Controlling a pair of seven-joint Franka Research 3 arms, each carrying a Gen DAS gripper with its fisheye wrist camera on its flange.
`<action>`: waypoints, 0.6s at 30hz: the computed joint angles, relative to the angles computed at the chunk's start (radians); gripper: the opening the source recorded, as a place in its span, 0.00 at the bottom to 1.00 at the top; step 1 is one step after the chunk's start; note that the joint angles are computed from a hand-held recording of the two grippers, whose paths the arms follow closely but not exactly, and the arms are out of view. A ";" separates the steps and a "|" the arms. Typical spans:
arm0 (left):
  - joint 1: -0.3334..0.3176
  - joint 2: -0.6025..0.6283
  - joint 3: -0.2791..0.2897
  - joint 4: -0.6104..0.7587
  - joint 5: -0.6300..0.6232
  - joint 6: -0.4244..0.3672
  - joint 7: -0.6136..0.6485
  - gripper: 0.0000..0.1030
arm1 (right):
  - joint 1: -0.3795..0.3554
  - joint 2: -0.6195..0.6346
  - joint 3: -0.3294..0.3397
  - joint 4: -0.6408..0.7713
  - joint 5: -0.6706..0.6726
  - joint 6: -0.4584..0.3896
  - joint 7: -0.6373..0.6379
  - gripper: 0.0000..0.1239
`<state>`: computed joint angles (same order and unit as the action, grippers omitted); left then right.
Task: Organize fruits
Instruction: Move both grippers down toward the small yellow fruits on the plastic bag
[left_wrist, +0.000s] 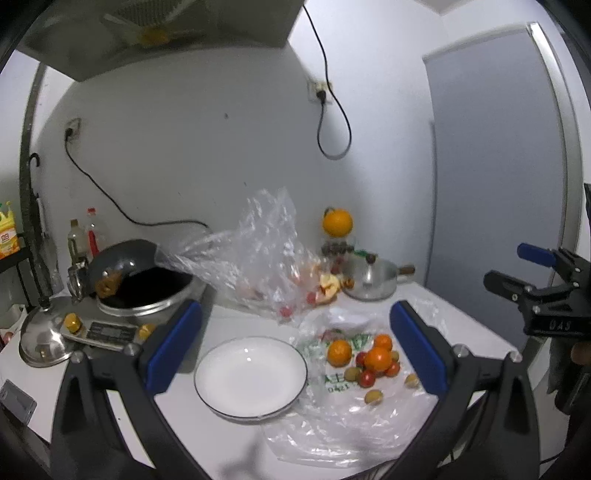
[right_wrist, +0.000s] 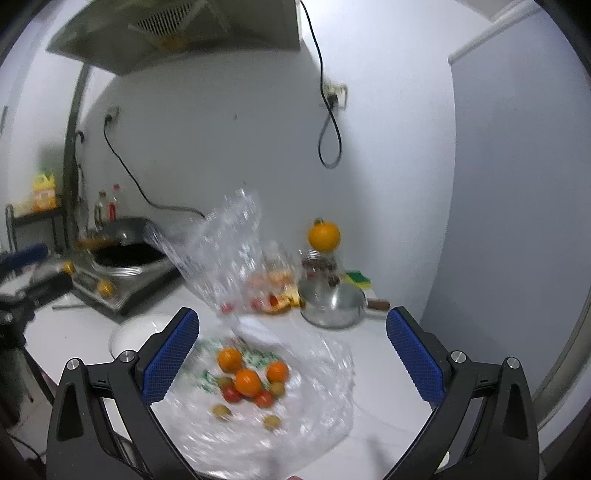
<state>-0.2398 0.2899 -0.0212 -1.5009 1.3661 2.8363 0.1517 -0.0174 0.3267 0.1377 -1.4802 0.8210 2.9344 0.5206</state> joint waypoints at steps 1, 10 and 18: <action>0.006 0.021 -0.010 0.016 -0.039 -0.003 0.044 0.99 | 0.001 0.010 -0.006 0.003 -0.007 -0.007 0.011 0.83; 0.002 0.201 -0.032 0.165 -0.365 -0.036 0.388 0.99 | 0.013 0.182 -0.079 0.180 -0.261 -0.260 0.228 0.42; 0.001 0.397 -0.095 0.386 -0.644 -0.126 0.714 0.98 | 0.002 0.328 -0.070 0.370 -0.354 -0.444 0.288 0.27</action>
